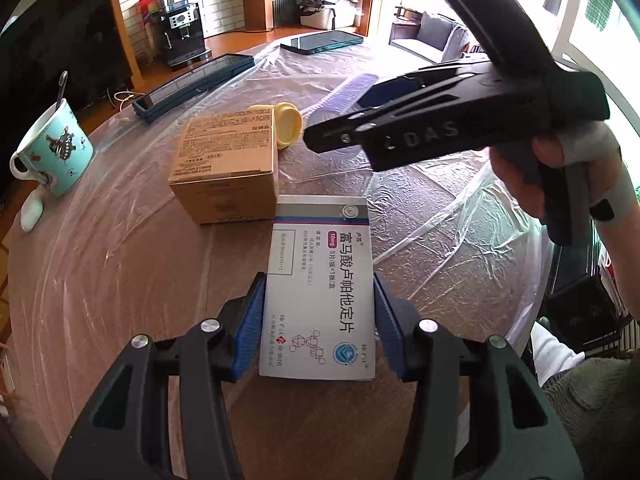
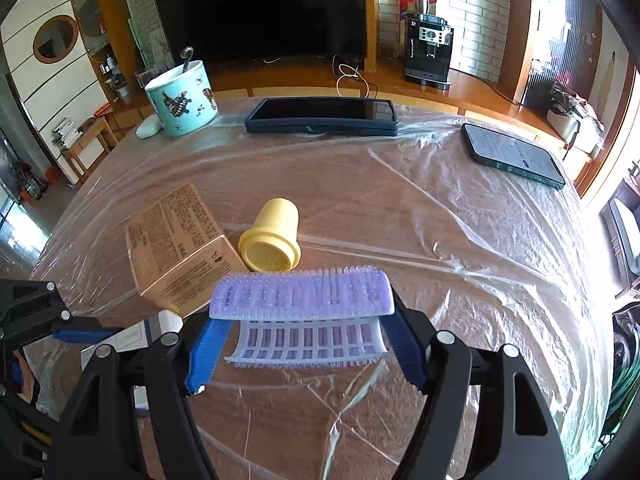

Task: Collect trash
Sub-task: 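Carry the held medicine box and brush off the table over the bin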

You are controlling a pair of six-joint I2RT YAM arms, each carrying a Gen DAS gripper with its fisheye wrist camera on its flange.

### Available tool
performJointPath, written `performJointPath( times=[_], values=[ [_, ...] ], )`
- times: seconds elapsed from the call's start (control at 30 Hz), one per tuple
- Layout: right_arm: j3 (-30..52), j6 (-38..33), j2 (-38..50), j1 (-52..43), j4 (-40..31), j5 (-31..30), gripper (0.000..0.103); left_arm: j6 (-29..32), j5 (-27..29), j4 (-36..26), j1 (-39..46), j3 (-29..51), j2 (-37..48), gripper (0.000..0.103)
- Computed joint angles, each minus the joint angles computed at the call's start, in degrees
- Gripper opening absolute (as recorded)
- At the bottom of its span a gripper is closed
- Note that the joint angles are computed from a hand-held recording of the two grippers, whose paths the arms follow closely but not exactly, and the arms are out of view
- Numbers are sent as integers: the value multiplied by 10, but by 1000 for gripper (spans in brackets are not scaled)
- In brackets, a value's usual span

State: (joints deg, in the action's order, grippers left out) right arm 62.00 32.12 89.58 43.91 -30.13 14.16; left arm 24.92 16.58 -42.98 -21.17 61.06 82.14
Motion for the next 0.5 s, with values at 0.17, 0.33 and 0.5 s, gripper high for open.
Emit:
performJointPath(
  times=[0.17, 0.33, 0.5],
  values=[
    [-9, 3, -11, 8, -4, -1, 72, -11, -6, 2, -4, -4, -5, 52],
    [-27, 6, -28, 17, -5, -1, 72, -24, -17, 2, -5, -9, -16, 52],
    [-51, 16, -57, 33, -8, 5, 72, -42, -12, 3, 1, -15, -26, 52]
  ],
)
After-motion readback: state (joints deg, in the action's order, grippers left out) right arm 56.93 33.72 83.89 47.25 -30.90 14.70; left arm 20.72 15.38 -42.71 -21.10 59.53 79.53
